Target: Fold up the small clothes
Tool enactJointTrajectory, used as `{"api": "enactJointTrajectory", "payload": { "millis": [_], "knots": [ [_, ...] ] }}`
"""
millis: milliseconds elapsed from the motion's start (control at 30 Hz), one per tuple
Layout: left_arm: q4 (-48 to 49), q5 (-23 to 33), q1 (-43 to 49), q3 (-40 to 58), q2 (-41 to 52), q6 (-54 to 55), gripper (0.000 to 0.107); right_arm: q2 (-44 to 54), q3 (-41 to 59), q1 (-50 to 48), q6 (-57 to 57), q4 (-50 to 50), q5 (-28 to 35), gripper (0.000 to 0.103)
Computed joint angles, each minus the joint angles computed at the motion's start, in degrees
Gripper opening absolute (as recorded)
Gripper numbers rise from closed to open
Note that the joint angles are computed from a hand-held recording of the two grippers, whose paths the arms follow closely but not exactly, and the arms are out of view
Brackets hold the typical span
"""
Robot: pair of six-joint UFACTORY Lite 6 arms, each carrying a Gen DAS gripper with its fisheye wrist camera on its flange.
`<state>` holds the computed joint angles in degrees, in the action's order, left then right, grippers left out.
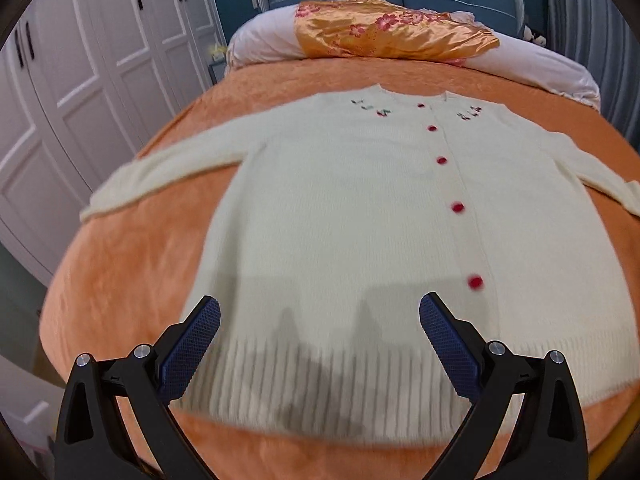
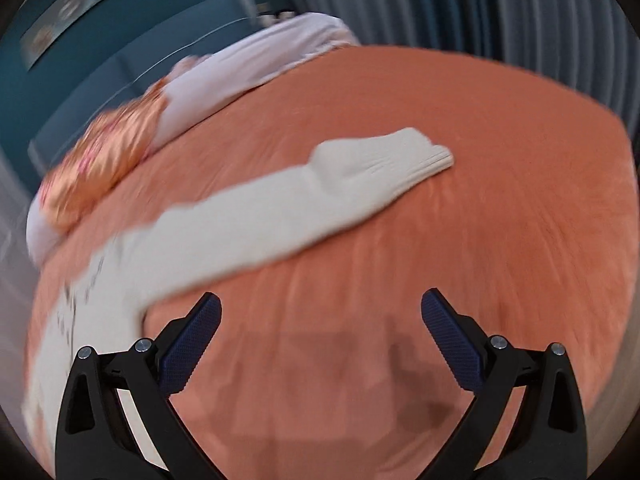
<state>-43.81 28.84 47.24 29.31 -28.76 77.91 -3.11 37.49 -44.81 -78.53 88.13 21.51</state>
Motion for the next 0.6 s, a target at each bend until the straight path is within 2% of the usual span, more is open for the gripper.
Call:
{"api": "enactJointTrajectory", "payload": {
  "millis": [133, 233, 300, 333, 367, 400, 433, 467, 533, 600],
  "knots": [
    [-1.99, -6.44, -5.35, 2.43, 6.02, -3.46, 0.098, 16.98, 13.68, -0.78, -3.45, 7.48, -1.31, 0.096],
    [0.16, -9.19, -8.05, 5.16, 12.12, -8.11, 0.098, 26.65, 22.45, -1.09, 4.39, 3.06, -1.7, 0.076],
    [-0.04, -10.54, -8.84, 6.22, 15.19, -8.59, 0.098, 29.85, 25.43, -1.04, 5.19, 5.46, -1.87, 0.074],
    [-0.34, -10.77, -8.74, 6.58, 16.18, -8.32, 0.098, 30.18, 26.1, -0.57, 4.57, 7.3, -2.86, 0.069],
    [-0.72, -10.87, -8.8, 7.28, 17.63, -8.16, 0.097, 31.17, 27.81, 0.27, 5.84, 6.75, -3.73, 0.056],
    [-1.56, -10.76, -8.5, 7.94, 18.74, -7.26, 0.097, 31.74, 29.16, 0.8, 9.22, 3.79, -4.1, 0.048],
    [-2.62, -10.45, -8.09, 8.63, 19.76, -6.07, 0.097, 32.44, 31.38, 1.63, 15.0, -1.15, -3.92, 0.026],
    [-4.14, -9.48, -7.35, 9.67, 21.09, -4.14, 0.097, 32.48, 32.79, 2.39, 18.44, -3.68, -3.38, 0.009],
    [-5.44, -8.94, -6.41, 10.86, 22.6, -2.22, 0.097, 27.58, 31.9, 5.59, 18.12, -1.56, -2.69, 0.009],
    [-7.06, -9.05, -5.87, 12.62, 24.39, -0.84, 0.097, 20.91, 29.69, 11.1, 10.63, 5.69, -1.96, 0.009]
  ]
}}
